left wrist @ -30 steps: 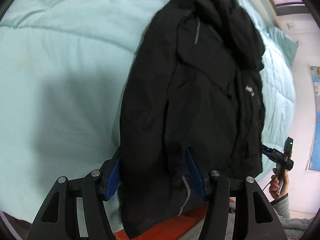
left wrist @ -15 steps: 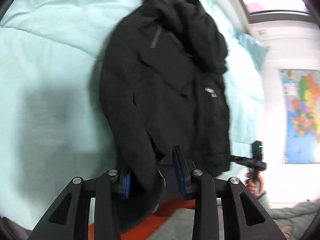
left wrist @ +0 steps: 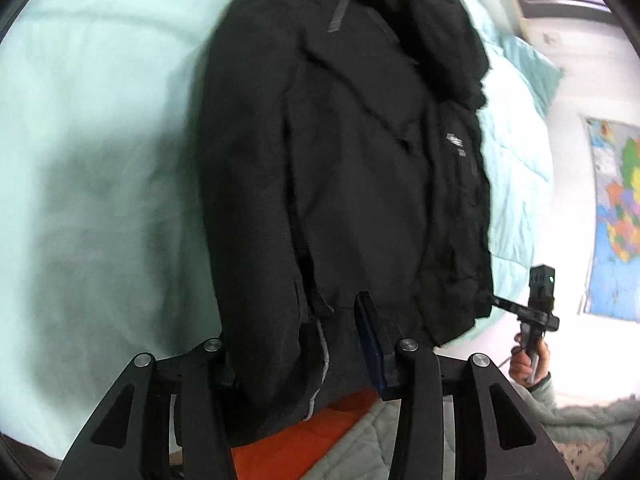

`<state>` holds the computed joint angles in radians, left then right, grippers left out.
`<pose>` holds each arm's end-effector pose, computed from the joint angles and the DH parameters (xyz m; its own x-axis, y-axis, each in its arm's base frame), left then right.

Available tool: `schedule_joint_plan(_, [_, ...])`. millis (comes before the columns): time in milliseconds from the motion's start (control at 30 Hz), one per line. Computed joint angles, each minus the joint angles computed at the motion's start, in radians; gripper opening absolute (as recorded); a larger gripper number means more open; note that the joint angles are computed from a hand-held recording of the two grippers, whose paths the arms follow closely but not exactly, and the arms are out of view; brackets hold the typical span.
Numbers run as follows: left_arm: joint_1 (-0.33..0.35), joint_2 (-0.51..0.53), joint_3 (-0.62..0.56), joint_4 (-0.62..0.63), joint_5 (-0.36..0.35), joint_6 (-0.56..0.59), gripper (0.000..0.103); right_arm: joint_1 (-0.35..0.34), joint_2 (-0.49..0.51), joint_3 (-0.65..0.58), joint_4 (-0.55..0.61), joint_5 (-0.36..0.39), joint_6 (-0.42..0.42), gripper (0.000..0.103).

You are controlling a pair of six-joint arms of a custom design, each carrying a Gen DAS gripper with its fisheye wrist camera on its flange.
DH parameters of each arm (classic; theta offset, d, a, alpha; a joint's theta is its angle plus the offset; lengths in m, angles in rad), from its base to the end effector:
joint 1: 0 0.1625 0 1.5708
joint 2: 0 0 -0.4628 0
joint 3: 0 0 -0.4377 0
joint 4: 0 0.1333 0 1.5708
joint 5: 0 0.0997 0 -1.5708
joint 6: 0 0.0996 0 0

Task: Fold large clothes

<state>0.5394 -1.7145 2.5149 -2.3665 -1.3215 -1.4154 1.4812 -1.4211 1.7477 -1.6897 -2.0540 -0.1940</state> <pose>-0.2087 -0.3090 0.2094 -0.9246 -0.3786 -0.0428 -0.3580 0.9016 -0.2430 0.0363 -0.5685 0.3728 -0.8907 -0.2038 0.4064 -0.0858 0.9532 0.2900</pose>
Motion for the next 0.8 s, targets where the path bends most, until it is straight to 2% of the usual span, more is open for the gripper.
schedule_joint_plan(33, [-0.008, -0.001, -0.002, -0.023, 0.008, 0.013, 0.040, 0.008, -0.004, 0.008, -0.018, -0.022, 0.003, 0.020])
schedule_joint_plan(100, [-0.023, 0.004, 0.011, -0.116, 0.031, 0.015, 0.038, 0.007, -0.014, 0.007, -0.037, -0.009, -0.003, 0.020])
schedule_joint_plan(167, [-0.024, 0.005, 0.035, -0.223, 0.045, 0.004, 0.038, 0.002, -0.021, 0.006, -0.048, 0.057, -0.014, 0.020])
schedule_joint_plan(267, [-0.002, 0.032, 0.034, -0.257, 0.011, 0.029, 0.038, -0.010, -0.006, -0.010, -0.003, 0.119, 0.008, 0.027])
schedule_joint_plan(367, [0.016, 0.088, 0.028, -0.302, -0.049, 0.068, 0.038, -0.033, 0.007, -0.032, 0.044, 0.187, 0.018, 0.046])
schedule_joint_plan(400, [0.022, 0.109, 0.031, -0.328, -0.067, 0.068, 0.038, -0.038, 0.014, -0.038, 0.059, 0.203, 0.027, 0.059])
schedule_joint_plan(467, [0.024, 0.131, 0.031, -0.315, -0.076, 0.047, 0.038, -0.047, 0.025, -0.030, 0.049, 0.228, 0.043, 0.061])
schedule_joint_plan(500, [0.020, 0.143, 0.026, -0.301, -0.064, 0.038, 0.038, -0.042, 0.024, -0.015, 0.023, 0.209, 0.045, 0.060])
schedule_joint_plan(567, [0.007, 0.145, 0.037, -0.311, -0.027, 0.007, 0.038, -0.023, 0.021, 0.010, -0.011, 0.169, 0.049, 0.046])
schedule_joint_plan(600, [-0.001, 0.142, 0.038, -0.305, -0.007, -0.005, 0.037, -0.009, 0.021, 0.015, -0.028, 0.129, 0.044, 0.032])
schedule_joint_plan(633, [-0.011, 0.135, 0.032, -0.277, 0.017, -0.006, 0.032, 0.001, 0.019, 0.020, -0.036, 0.101, 0.039, 0.028])
schedule_joint_plan(700, [-0.018, 0.122, 0.021, -0.242, 0.039, 0.001, 0.029, 0.026, 0.017, 0.016, -0.048, 0.060, 0.014, 0.023])
schedule_joint_plan(800, [-0.033, 0.084, 0.002, -0.250, 0.099, 0.034, 0.025, 0.057, 0.013, -0.005, -0.072, 0.049, -0.020, 0.019])
